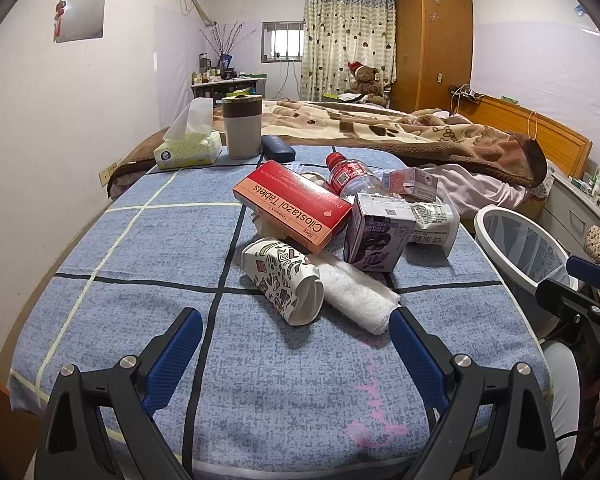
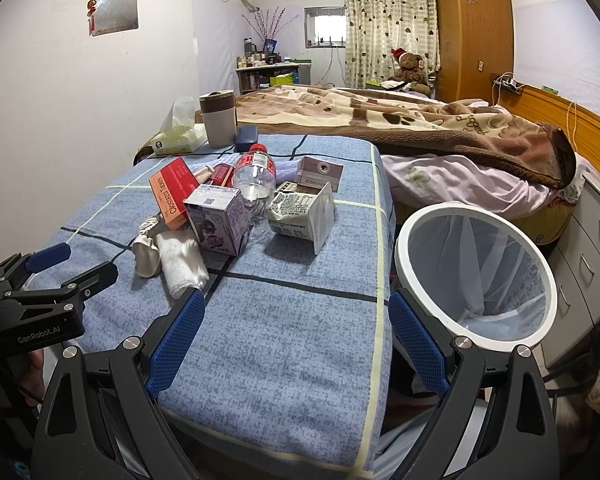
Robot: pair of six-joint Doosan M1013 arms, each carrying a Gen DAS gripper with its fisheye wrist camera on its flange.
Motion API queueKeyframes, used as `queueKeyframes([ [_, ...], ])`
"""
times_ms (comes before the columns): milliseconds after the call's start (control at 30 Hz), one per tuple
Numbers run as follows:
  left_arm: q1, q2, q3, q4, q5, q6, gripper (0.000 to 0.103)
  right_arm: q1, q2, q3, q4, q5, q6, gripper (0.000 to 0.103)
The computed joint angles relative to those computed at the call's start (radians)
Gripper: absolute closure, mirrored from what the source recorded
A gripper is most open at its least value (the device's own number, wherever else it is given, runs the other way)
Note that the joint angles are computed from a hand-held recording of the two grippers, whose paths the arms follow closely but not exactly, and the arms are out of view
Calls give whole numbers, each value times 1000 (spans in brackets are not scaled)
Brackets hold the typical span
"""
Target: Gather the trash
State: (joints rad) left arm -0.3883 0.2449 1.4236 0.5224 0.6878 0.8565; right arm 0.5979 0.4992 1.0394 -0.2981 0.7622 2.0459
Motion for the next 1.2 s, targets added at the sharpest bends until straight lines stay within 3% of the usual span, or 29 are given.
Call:
queueKeyframes([
  [1200,7,15,-11,15,-12,-7,8,-5,8,-10,0,-1,-1,8],
])
